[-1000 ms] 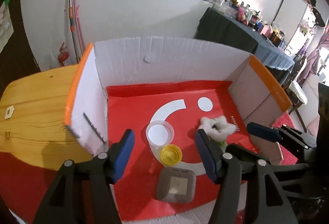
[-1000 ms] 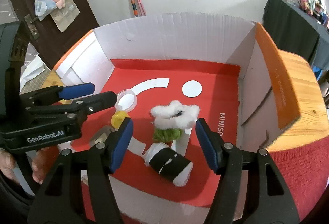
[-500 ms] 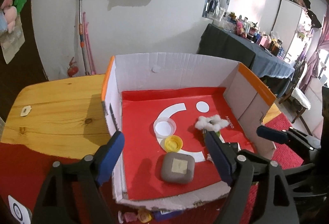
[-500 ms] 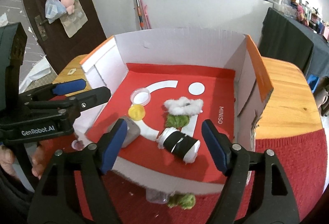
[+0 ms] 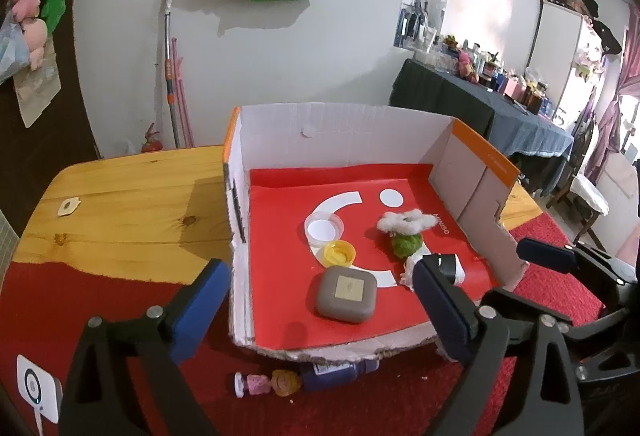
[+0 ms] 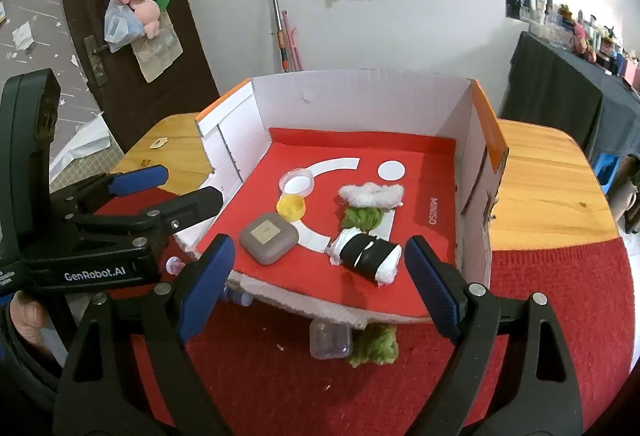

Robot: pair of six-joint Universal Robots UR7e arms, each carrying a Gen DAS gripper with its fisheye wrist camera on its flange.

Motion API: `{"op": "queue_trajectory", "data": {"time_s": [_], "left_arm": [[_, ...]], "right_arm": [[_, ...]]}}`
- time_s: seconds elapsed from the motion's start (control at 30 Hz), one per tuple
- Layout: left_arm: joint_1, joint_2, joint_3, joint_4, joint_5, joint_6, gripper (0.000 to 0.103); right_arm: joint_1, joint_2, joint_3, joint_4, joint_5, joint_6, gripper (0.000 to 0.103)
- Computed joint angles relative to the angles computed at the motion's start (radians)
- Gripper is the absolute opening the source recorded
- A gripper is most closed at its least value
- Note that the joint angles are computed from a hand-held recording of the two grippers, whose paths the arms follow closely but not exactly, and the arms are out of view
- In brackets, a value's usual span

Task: Organize objects
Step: 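Withdraw both open tools from the box back over the cloth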

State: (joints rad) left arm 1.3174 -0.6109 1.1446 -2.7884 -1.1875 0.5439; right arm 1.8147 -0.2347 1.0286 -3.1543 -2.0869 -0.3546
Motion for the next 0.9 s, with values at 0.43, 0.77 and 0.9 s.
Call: {"op": "queue_trajectory", "data": {"time_s": [0.43,0.77,0.9], "left_arm": [[0.005,-0.044,0.099,-0.078,-0.002,0.026,0.1],[0.009,-0.076,0.162,-0.129,0.002,0.034,0.103],[0.013,-0.088,0.183,-0.137,0.001,0.029,0.103]], "right_arm": [[0.008,-0.02,0.09,-0.106,0.006,-0.007,0.097],[0.016,-0.037,0.153,-0.165,0.019,-0.006,0.101],[0.019,-0.041,0.175,-0.184,0.02,-0.011,0.101]]}}
